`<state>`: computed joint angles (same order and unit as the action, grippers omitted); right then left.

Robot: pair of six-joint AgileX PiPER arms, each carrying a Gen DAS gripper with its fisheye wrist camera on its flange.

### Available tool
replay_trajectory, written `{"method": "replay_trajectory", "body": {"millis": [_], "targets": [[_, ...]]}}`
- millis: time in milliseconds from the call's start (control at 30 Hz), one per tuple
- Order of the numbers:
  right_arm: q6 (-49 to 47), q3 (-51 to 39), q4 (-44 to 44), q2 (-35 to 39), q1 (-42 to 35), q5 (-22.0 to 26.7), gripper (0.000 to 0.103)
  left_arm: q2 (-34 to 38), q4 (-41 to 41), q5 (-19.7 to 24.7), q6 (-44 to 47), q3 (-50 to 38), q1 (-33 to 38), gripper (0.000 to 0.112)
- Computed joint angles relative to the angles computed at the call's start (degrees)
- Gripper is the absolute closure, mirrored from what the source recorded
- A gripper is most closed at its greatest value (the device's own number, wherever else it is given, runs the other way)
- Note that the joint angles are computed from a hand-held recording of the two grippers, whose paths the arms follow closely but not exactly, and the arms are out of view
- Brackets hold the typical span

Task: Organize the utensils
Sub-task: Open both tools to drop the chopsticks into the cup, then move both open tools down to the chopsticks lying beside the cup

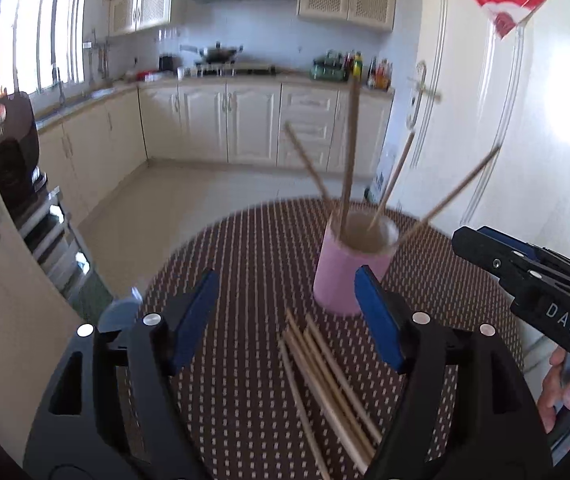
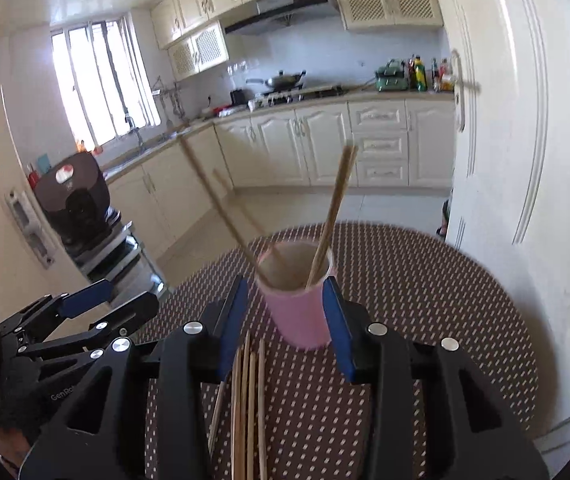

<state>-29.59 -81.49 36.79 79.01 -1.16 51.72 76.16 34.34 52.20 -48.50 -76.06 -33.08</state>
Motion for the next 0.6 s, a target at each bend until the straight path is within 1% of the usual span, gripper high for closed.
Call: {"method": "replay_trajectory", "body": {"millis": [133, 233, 333, 433, 600], "targets": [[2.3, 1.9, -4.1, 0.6, 3.0, 0.6, 0.066, 0.6, -4.2, 1.0, 2.0, 2.6, 1.5, 0.042], [3.7, 2.9, -6.3, 1.7, 4.6, 2.0, 0.066, 2.6, -9.4, 1.9, 5.2, 3.2, 3.8, 0.042], [4.4, 4.2, -8.3, 2.3, 6.0, 2.4, 0.066, 5.0, -15.9, 1.7, 8.8, 4.1, 6.6, 0.042], [5.6, 5.1, -10.6, 3.2, 7.6, 2.5, 0.066, 7.0, -20.3, 1.2, 11.8, 5.1, 8.3, 0.042], [5.5, 5.4, -10.9, 5.4, 7.9, 3.6, 0.066, 10.5, -23.4, 0.9, 13.8, 5.3, 9.3, 0.042]]}}
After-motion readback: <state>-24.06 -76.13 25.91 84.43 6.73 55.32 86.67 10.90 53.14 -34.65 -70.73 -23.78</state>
